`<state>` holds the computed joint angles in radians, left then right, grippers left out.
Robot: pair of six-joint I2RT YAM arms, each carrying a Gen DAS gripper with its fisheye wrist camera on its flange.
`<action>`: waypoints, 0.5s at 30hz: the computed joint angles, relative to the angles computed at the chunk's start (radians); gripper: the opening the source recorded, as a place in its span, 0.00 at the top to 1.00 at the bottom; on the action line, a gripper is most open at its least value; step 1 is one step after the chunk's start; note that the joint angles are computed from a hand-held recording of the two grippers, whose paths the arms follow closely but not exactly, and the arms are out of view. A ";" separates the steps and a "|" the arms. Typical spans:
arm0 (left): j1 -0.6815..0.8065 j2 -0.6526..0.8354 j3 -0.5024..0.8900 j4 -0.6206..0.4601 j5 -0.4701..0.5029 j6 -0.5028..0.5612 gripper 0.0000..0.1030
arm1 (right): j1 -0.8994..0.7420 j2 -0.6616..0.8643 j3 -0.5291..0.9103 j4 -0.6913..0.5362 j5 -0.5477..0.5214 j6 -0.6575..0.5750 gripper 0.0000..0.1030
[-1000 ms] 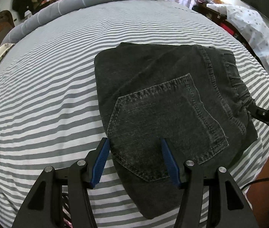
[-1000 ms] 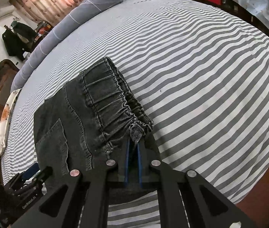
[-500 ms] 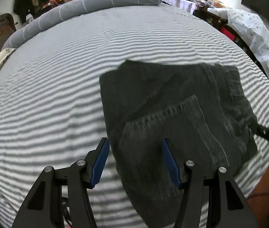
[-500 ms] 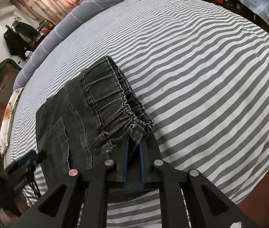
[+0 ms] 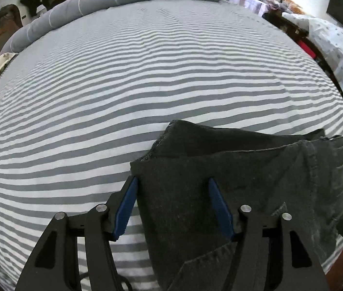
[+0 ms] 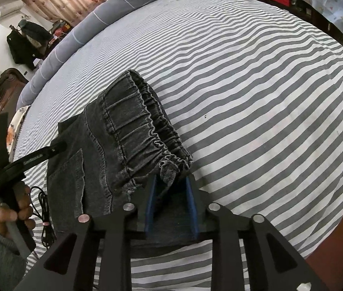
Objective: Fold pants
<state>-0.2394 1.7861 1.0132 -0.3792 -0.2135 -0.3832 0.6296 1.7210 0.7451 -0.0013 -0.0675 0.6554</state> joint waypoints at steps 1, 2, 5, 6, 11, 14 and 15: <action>-0.004 0.002 0.003 0.000 -0.007 0.003 0.38 | -0.003 0.001 0.001 -0.001 -0.002 -0.003 0.76; -0.008 -0.009 -0.004 0.004 -0.015 0.007 0.38 | -0.004 0.001 0.001 0.000 -0.003 -0.003 0.73; -0.024 -0.077 -0.050 0.011 -0.017 0.013 0.38 | -0.003 -0.006 -0.001 0.001 0.004 -0.007 0.68; -0.032 -0.136 -0.099 0.014 -0.005 0.004 0.38 | -0.001 -0.014 -0.006 0.002 0.008 -0.007 0.66; -0.087 -0.377 -0.265 -0.025 -0.003 -0.024 0.38 | 0.021 -0.059 -0.052 0.007 0.019 0.015 0.56; -0.160 -0.476 -0.346 -0.070 -0.019 -0.058 0.38 | 0.047 -0.051 -0.065 -0.002 0.029 0.028 0.56; -0.175 -0.478 -0.360 -0.067 -0.019 -0.069 0.38 | 0.053 -0.046 -0.067 -0.003 0.030 0.033 0.56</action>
